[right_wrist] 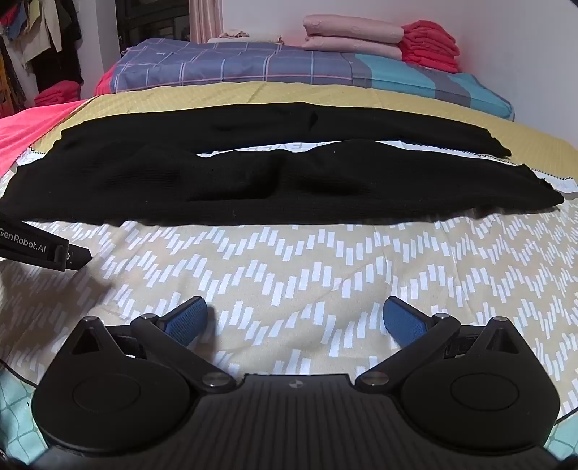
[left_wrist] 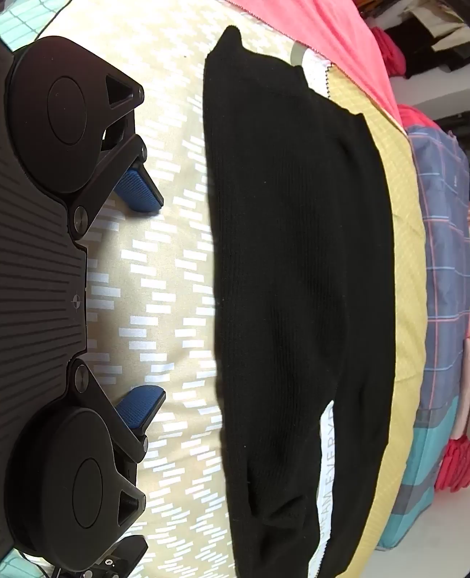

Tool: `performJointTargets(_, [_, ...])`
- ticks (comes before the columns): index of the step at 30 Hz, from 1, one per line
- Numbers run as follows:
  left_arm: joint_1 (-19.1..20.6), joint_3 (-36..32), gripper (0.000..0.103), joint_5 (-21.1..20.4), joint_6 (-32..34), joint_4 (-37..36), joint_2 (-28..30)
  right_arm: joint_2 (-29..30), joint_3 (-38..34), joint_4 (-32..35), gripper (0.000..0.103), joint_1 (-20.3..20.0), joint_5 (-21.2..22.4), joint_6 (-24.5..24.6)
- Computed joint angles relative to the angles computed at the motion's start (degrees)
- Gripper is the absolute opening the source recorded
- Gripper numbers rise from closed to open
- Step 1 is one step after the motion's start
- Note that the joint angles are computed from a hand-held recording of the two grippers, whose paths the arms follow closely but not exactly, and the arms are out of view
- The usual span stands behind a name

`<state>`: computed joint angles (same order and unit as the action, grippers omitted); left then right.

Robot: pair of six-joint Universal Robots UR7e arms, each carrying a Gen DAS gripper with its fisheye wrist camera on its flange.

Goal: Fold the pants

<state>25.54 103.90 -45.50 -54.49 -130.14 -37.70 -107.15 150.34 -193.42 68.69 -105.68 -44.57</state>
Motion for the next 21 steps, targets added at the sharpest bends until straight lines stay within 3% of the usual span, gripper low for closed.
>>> performJointTargets(21, [-0.2,0.2,0.103,0.0,-0.3,0.0,0.3,0.0,0.2,-0.5,0.103,-0.3,0.6,-0.2])
